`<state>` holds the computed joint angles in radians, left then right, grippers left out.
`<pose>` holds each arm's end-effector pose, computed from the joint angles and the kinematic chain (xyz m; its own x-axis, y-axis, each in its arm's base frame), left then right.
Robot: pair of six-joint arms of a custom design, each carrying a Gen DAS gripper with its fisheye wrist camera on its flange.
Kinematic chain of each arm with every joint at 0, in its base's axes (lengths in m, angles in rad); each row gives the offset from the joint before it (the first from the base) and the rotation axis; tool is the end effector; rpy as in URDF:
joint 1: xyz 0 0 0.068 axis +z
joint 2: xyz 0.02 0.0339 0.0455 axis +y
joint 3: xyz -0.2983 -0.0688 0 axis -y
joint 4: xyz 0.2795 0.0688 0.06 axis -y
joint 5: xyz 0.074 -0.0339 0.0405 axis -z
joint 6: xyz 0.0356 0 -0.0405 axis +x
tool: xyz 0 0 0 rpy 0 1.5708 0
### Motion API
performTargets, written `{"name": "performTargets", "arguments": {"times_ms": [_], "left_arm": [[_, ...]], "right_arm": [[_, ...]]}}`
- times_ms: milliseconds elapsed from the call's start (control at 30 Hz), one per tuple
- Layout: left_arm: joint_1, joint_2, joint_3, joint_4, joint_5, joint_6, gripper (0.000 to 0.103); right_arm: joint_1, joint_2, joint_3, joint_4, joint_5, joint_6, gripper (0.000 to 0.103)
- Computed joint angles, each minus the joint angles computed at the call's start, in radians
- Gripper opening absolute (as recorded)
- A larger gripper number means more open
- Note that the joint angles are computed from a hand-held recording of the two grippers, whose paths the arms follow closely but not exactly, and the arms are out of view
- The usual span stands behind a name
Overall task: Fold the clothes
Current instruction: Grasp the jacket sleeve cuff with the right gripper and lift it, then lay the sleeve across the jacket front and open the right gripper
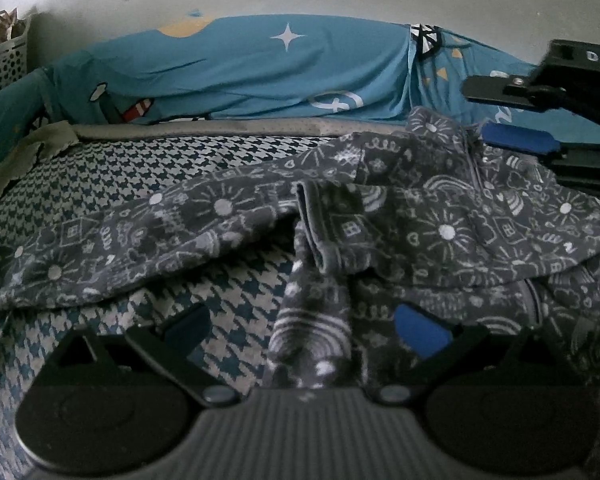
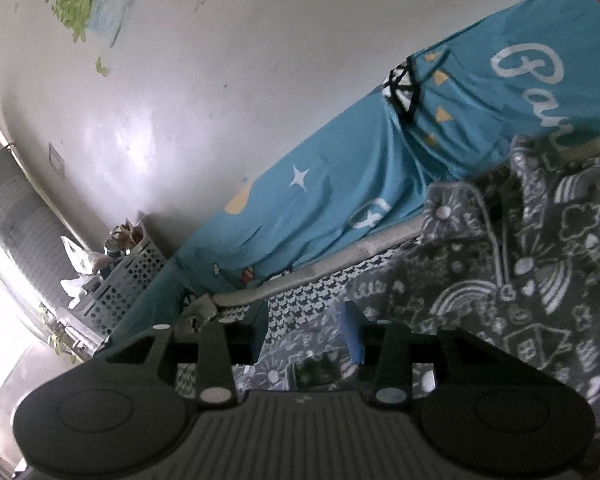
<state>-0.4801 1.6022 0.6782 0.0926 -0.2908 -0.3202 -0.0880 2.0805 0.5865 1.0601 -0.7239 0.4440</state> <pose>0.2872 -0.1381 0.1449 -0.7074 0.0284 -0.7063 0.0511 0.9986 -0.0110 0.3389 -0.0062 0.0575 -0.6070 0.3766 -0.6998 -0.3012 0.7058 0.6412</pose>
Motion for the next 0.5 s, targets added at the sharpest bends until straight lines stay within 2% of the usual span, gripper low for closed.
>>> {"name": "performTargets", "arguments": {"times_ms": [500], "left_arm": [[-0.009, 0.036, 0.021, 0.039, -0.007, -0.019, 0.103]], "right_arm": [[-0.191, -0.187, -0.084, -0.201, 0.057, -0.211, 0.044]]}}
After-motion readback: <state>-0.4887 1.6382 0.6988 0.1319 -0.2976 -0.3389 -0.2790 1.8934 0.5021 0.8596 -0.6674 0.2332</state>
